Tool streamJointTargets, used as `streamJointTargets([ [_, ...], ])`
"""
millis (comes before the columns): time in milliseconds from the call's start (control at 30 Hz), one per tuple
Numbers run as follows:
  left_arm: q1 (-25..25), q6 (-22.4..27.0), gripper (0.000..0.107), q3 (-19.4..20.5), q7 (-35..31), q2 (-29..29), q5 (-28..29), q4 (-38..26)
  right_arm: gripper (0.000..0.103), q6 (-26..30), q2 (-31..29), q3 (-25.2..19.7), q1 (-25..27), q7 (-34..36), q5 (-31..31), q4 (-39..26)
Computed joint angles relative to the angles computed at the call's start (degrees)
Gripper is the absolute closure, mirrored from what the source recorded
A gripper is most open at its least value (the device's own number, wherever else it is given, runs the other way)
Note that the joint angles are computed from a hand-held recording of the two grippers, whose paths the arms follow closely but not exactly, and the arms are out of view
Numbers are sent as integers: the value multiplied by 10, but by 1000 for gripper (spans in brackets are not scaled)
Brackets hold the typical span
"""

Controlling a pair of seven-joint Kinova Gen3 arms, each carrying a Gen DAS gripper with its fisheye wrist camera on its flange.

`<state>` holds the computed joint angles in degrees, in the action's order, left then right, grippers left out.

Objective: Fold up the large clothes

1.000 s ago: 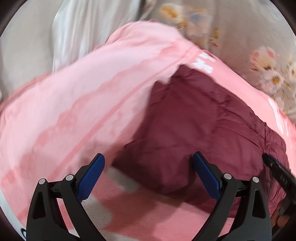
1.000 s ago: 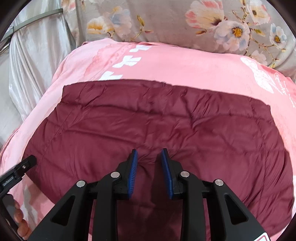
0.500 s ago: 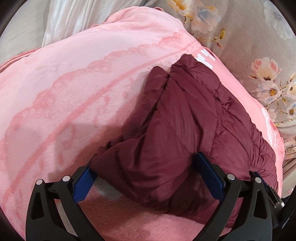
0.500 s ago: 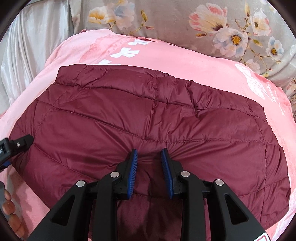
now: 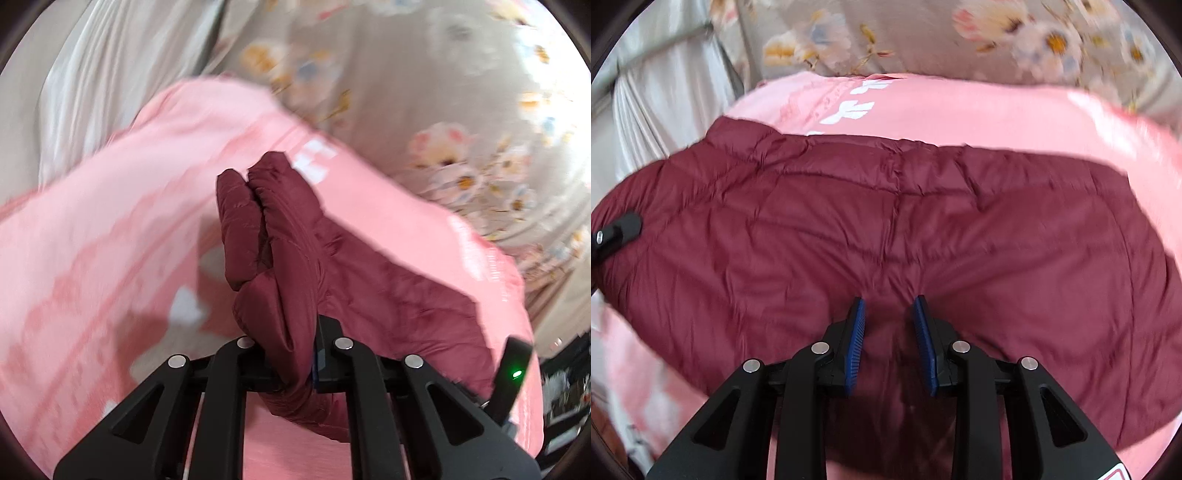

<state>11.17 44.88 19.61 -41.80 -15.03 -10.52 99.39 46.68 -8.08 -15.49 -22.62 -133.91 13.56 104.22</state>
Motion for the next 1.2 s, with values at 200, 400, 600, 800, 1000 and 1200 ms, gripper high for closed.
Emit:
streamJointTargets([
  [200,15,6,98,50,-17,2,-29,-60,85,-12,-45,48,-3,105,-124,37],
  [400,55,47,99,140,14,76,-132,-143,85,-36,-42,71,14,173,-197,55],
  [600,104,77,99,164,52,134,-205,-200,85,7,-101,61,56,179,-177,60],
  [800,172,114,99,154,74,177,-256,-240,85,-15,-105,105,50,245,-252,108],
  [1000,250,156,99,140,52,243,-289,-309,86,15,-168,116,87,257,-259,121],
  [1200,325,194,98,124,5,353,-273,-412,86,88,-244,147,142,253,-232,128],
])
